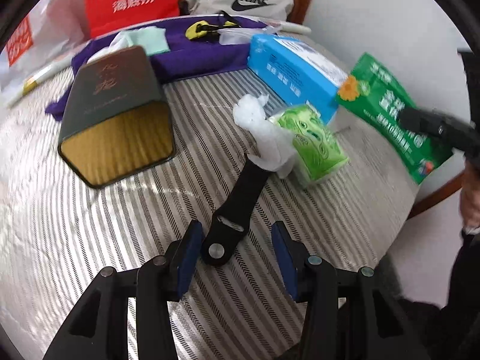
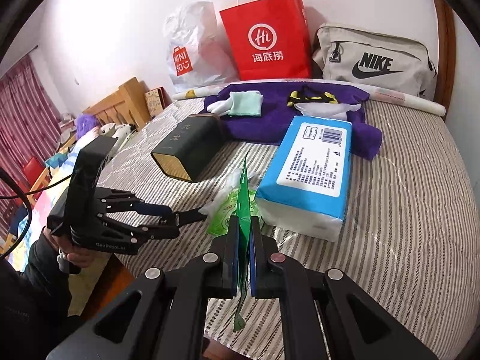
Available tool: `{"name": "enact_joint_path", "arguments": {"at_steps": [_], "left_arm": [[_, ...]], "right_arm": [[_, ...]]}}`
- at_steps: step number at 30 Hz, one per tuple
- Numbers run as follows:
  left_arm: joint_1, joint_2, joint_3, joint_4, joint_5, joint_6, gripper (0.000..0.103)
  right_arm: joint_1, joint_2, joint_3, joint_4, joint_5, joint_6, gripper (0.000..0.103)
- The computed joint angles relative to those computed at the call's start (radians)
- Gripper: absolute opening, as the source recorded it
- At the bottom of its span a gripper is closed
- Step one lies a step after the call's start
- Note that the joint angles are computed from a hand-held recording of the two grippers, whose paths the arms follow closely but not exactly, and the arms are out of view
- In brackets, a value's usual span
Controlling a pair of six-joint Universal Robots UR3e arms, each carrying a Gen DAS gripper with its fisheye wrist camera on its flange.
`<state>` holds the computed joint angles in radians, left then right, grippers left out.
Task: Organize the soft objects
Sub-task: 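Close the left gripper on the black strap while the right holds the green packet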
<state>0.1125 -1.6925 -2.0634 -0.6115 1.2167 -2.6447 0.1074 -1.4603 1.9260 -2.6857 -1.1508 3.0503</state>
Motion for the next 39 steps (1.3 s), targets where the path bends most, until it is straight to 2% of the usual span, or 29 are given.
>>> {"name": "enact_joint_path", "arguments": {"at_steps": [8, 10, 12, 14, 19, 22, 25, 30, 39], "left_arm": [[-0.12, -0.107, 0.079, 0.115, 0.12, -0.029, 0.044], [-0.121, -0.102, 0.067, 0.129, 0.11, -0.012, 0.025], [-0.124, -0.089, 0.05, 0.133, 0.114, -0.002, 0.023], [-0.121, -0.073, 0.019, 0.156, 0.114, -0.003, 0.023], [-0.117, -0.093, 0.054, 0.122, 0.093, -0.044, 0.026], [-0.129, -0.098, 0.034, 0.173, 0.109, -0.051, 0.026], [-0.117, -0.093, 0.013, 0.198, 0.097, -0.052, 0.022], [-0.087, -0.058, -0.011, 0.17, 0.082, -0.074, 0.021], [-0.018, 0.017, -0.071, 0.146, 0.056, -0.093, 0.02]], "right_arm": [[-0.033, -0.036, 0.063, -0.018, 0.02, -0.002, 0.006], [-0.036, -0.047, 0.081, -0.025, 0.011, 0.0, 0.006], [-0.044, -0.058, 0.096, -0.028, 0.016, -0.001, 0.006], [-0.055, -0.069, 0.113, -0.032, 0.024, -0.001, 0.006], [-0.062, -0.07, 0.126, -0.031, 0.025, -0.009, 0.006], [-0.058, -0.064, 0.134, -0.03, 0.018, -0.014, 0.006], [-0.048, -0.041, 0.128, -0.031, -0.007, -0.013, 0.006], [-0.019, 0.0, 0.119, -0.033, -0.075, -0.01, 0.006], [-0.003, 0.009, 0.142, -0.038, -0.084, -0.01, 0.006]]}}
